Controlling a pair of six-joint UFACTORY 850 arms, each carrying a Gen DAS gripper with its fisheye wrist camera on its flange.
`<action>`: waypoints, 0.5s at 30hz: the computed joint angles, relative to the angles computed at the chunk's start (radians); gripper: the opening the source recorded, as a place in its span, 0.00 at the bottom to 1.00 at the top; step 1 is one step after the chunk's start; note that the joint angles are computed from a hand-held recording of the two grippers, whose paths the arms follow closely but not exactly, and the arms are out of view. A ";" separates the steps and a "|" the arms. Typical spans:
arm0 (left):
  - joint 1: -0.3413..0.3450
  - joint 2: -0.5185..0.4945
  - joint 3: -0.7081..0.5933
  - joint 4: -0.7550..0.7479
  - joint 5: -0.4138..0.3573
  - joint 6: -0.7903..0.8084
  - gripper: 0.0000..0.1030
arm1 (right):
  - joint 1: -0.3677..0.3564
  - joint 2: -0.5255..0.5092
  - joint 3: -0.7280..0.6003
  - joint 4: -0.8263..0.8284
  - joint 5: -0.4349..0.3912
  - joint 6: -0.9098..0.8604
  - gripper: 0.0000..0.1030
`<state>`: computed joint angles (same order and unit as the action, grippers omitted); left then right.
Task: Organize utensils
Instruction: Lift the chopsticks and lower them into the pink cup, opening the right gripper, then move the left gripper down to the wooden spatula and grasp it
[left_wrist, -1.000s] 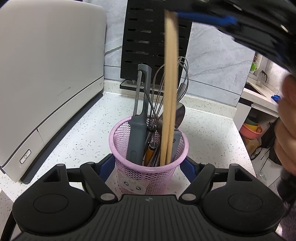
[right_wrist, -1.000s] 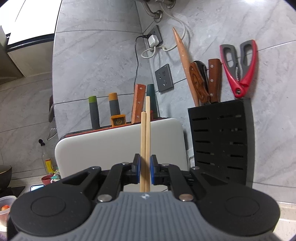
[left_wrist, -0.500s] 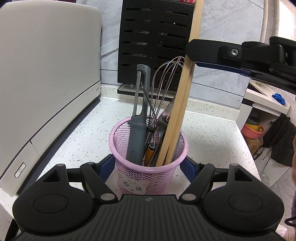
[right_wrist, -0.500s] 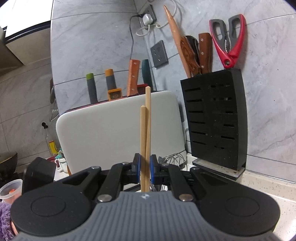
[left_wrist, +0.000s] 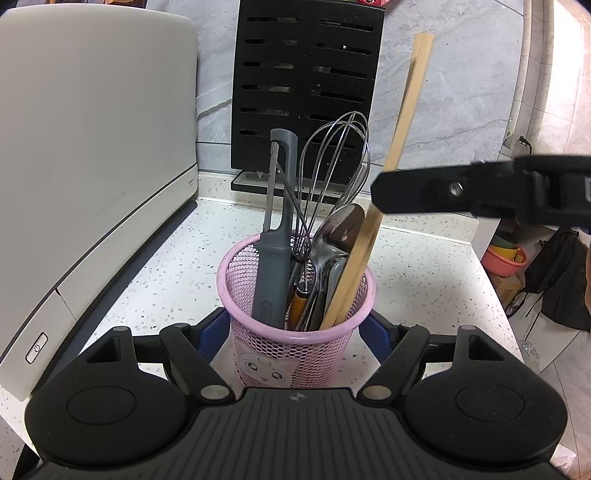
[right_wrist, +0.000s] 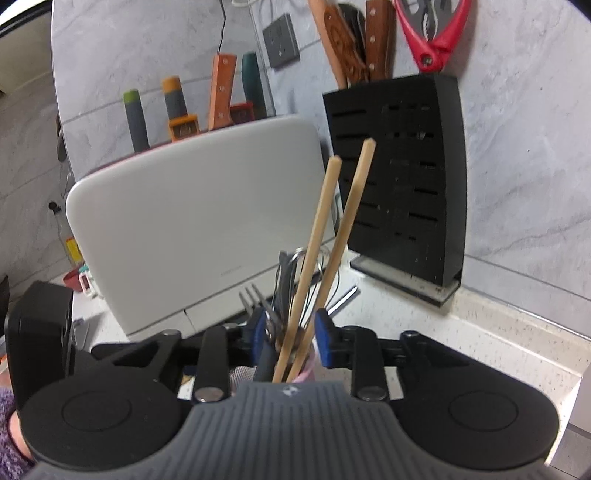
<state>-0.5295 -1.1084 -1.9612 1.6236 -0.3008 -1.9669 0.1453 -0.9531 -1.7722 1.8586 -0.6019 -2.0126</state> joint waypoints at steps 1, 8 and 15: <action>0.001 0.002 0.005 0.020 0.003 -0.015 0.86 | 0.000 0.001 -0.002 -0.023 0.006 0.019 0.38; -0.010 0.035 0.066 0.233 -0.038 -0.177 1.00 | 0.009 -0.035 -0.099 -0.445 0.060 0.506 0.39; -0.031 0.117 0.191 0.281 -0.060 -0.193 1.00 | 0.021 0.000 -0.059 -0.529 0.065 0.596 0.37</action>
<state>-0.5601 -0.9918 -1.7704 1.9048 -0.3603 -2.1599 0.1662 -0.9535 -1.8317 1.3300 -0.5365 -1.4161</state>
